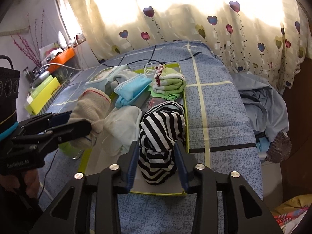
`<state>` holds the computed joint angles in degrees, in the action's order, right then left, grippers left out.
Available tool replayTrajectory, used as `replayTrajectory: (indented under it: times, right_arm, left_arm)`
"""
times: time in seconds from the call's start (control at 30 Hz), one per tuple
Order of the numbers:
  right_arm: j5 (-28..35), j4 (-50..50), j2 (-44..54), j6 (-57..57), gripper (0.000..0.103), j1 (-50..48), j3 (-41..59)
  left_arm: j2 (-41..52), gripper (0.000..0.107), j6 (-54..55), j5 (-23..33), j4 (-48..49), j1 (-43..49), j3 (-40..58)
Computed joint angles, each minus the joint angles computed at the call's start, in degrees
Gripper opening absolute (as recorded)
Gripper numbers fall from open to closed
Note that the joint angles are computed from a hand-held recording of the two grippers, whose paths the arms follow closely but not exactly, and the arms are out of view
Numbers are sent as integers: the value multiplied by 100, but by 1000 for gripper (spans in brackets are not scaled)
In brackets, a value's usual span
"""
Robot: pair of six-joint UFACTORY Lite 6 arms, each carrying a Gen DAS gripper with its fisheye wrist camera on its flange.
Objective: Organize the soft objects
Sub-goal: 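Lower the white sock into the tray with left tool while right tool lowers the striped sock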
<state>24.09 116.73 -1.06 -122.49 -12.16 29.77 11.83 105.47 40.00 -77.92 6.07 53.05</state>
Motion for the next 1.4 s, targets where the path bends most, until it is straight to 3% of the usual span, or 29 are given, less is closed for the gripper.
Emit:
replayTrajectory:
  times: [0.27,0.57,0.9,1.4]
  right_arm:
    - [117,-63,16,4,33,-95,21]
    - [215,-188,4,111,33,-176,29]
    - [211,-221,-13,152,33,-170,42]
    - [54,-269,-581,379,33,-96,-245]
  left_arm:
    - [104,51,-89,-85,204,-108,-12]
    - [-21,51,243,455,567,-218,-153]
    - [174,52,70,72,624,-330,-41]
    - [6,52,107,616,679,90,-56]
